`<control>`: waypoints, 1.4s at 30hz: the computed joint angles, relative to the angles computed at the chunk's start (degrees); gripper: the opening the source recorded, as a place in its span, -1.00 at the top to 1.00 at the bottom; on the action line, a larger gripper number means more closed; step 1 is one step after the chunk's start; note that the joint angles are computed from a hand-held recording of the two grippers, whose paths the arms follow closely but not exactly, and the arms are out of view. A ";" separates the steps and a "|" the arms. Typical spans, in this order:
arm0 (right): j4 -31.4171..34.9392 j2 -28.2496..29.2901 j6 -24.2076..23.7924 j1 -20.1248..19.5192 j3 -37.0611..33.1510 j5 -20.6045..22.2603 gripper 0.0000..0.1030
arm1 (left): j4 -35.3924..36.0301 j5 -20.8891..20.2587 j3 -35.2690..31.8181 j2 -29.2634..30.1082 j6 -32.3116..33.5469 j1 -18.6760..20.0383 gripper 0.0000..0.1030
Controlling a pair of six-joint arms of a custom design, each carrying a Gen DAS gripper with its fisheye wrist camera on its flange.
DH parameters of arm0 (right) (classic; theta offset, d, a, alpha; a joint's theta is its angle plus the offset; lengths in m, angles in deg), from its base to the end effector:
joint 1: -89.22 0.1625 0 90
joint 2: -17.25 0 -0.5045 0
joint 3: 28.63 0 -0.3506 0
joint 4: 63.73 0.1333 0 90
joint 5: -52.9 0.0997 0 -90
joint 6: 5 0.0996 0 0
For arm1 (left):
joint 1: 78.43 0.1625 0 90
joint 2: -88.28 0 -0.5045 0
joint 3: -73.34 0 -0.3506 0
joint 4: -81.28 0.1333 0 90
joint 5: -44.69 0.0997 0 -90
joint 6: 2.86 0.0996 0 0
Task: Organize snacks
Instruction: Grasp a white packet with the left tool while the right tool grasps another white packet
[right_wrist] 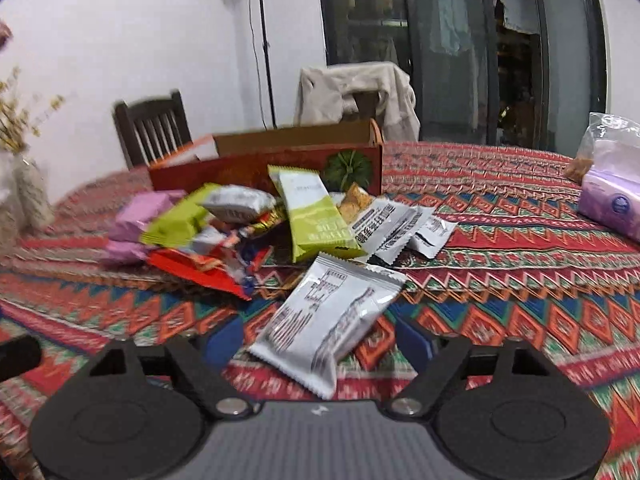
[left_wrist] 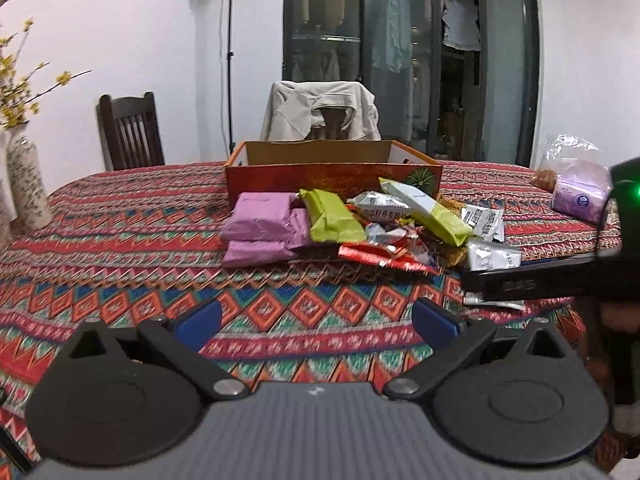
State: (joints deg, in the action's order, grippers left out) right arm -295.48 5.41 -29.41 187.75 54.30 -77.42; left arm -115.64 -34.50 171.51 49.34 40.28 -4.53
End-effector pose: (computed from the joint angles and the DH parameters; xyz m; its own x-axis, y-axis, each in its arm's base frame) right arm 0.1737 -0.6940 0.0033 -0.7488 0.3115 0.5851 -0.3938 0.5010 -0.7707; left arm -0.0512 -0.7255 0.1862 -0.5890 0.5438 -0.5978 0.8078 0.3768 -0.4533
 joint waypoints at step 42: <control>-11.74 -5.90 -3.76 0.32 19.34 6.40 0.16 | 17.34 1.59 -3.41 -3.30 -11.61 -1.20 0.16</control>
